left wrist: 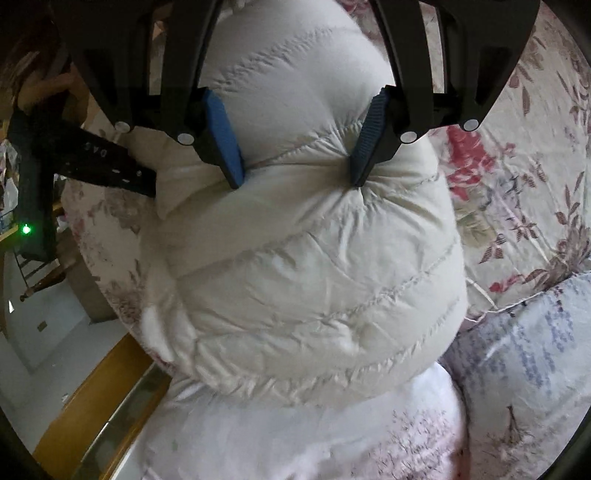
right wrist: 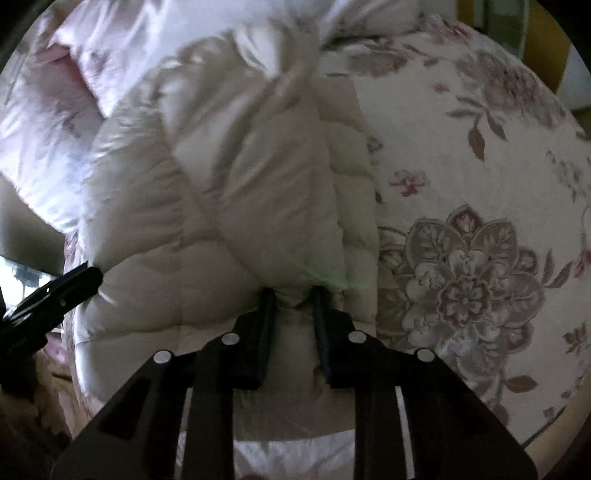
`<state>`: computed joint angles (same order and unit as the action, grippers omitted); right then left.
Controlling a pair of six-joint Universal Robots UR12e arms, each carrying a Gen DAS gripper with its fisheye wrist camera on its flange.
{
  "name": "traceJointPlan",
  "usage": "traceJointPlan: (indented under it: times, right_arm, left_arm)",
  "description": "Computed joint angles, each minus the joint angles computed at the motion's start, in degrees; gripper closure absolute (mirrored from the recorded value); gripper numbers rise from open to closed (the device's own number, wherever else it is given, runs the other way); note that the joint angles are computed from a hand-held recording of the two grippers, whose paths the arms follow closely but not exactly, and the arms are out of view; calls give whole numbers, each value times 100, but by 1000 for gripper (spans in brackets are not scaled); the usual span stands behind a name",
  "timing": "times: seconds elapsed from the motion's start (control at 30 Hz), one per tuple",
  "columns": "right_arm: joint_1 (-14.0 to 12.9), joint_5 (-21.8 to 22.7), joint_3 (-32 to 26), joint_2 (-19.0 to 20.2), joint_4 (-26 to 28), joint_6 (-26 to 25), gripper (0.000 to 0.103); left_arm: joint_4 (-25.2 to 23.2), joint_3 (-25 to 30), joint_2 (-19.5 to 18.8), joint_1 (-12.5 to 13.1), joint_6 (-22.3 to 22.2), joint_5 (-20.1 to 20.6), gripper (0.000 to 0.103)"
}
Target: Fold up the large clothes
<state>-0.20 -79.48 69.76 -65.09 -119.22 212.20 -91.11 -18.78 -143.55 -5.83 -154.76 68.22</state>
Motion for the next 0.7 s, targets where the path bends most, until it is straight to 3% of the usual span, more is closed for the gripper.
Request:
traceJointPlan:
  times: [0.13,0.27,0.43,0.57,0.7]
  right_arm:
    - [-44,-56,-7,55,-55,112,81]
    - [-32,-116,169,-144,-319,78,77]
    - [-5,96,674,-557,-862,-194,76]
    - [42,118,787,-660,-805,-254,73]
    - [102,-5,675,-571,-460,-277,70]
  left_arm:
    - [199,-118,3,-100,-5,257,42]
    - [609,-829,437,4,-32,-83,42]
    - [1085,-1633,947,92,76,-40,42]
    - [1134,-1977,1156,110,35,21,42]
    - [1097,-2149,1196,58,-1,376,38]
